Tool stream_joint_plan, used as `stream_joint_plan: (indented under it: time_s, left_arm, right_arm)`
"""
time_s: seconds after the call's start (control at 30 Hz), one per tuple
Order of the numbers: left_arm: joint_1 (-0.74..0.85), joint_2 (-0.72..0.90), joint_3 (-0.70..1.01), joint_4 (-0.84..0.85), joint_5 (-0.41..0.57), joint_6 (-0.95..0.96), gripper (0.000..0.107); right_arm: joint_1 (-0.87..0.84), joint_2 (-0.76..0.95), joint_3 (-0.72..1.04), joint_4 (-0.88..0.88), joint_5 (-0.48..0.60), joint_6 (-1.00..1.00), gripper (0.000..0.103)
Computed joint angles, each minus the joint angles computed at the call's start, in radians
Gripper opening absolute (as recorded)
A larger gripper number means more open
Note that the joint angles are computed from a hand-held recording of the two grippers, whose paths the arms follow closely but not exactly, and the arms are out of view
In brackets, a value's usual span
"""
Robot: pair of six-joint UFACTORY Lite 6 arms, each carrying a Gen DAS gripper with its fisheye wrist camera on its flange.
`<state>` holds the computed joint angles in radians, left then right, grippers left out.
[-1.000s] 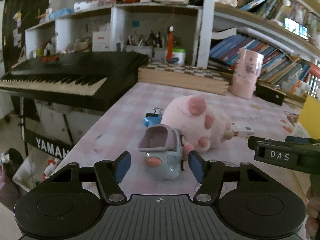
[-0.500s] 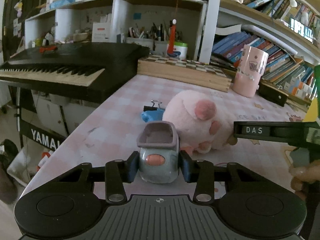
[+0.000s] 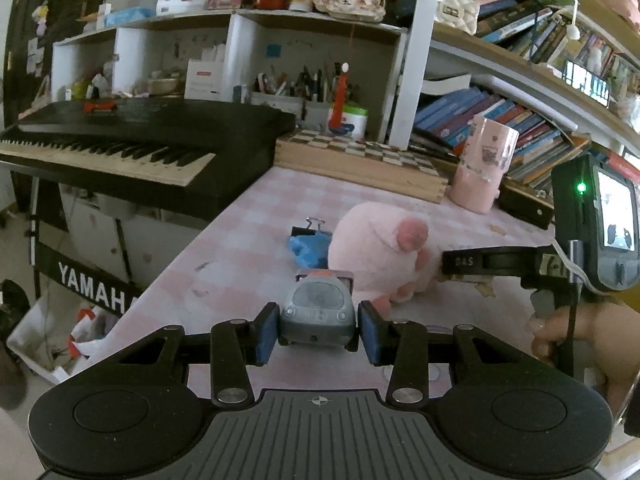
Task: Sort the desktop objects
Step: 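Grasp the grey toy car with the left tool while the right tool grasps the white stapler box, then lift the toy car and stapler box and carry both over the yellow box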
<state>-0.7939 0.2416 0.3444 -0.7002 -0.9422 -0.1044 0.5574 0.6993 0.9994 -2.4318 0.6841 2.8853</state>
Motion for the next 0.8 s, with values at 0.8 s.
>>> stream_joint_plan:
  time_s: [0.8]
  left_arm:
    - [-0.146, -0.511, -0.149, -0.348, 0.153, 0.384, 0.041]
  right_arm:
    - [0.403, -0.618, -0.590, 0.414, 0.100, -0.063, 0.051]
